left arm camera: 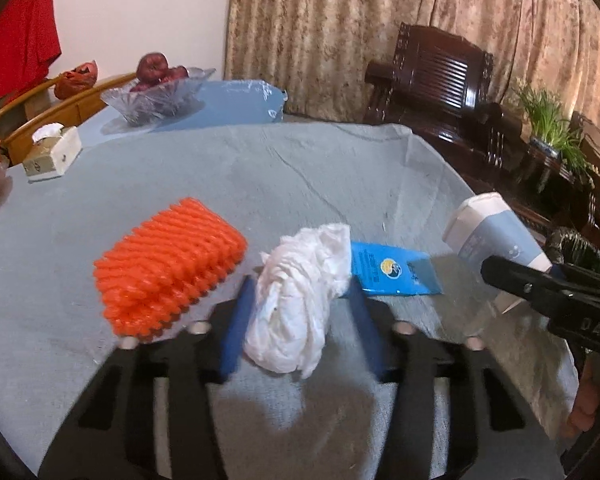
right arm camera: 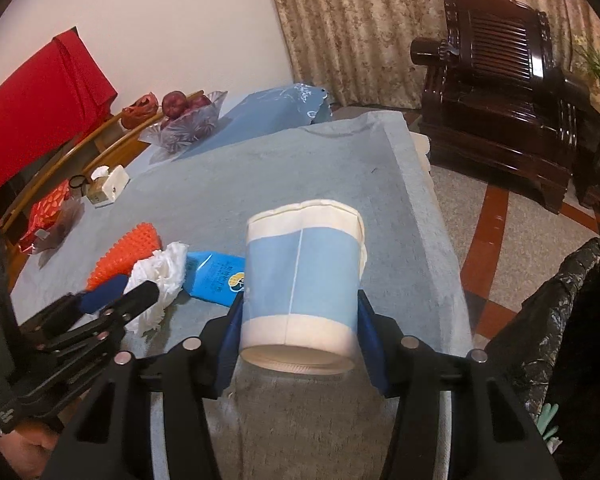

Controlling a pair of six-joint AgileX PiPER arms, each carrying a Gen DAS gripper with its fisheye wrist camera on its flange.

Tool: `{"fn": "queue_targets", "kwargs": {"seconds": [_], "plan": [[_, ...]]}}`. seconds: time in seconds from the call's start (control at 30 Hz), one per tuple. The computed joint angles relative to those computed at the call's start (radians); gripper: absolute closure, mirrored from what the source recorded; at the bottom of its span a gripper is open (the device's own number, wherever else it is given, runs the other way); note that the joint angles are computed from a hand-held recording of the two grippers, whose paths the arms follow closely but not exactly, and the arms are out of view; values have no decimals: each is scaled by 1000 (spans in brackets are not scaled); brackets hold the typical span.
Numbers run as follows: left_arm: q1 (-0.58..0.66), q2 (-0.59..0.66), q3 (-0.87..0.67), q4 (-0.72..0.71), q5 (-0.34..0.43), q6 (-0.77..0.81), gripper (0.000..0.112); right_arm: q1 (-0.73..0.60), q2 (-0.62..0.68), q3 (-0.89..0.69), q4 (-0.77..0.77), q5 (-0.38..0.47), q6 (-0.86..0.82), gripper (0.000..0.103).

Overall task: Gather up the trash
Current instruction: 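Grasp the crumpled white tissue with the left gripper, then carry the tissue and paper cup together over the bin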

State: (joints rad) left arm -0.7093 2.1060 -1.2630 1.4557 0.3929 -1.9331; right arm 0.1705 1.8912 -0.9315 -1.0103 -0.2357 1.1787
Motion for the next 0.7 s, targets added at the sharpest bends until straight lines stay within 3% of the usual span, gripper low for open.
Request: {"fn": "queue_targets", "kwargs": {"seconds": [0.07,0.2,0.7], "plan": [[-2,2,-5,-15,2,15,89,-1,-5,3,-6,-2,2,51],[-17,-20,19,27,30,-28,95,6,-23,17,21,-1,-33,51],[-121,-156,86,22,140,-47,97,-19,-156,101,-58,-20,33,51]]}}
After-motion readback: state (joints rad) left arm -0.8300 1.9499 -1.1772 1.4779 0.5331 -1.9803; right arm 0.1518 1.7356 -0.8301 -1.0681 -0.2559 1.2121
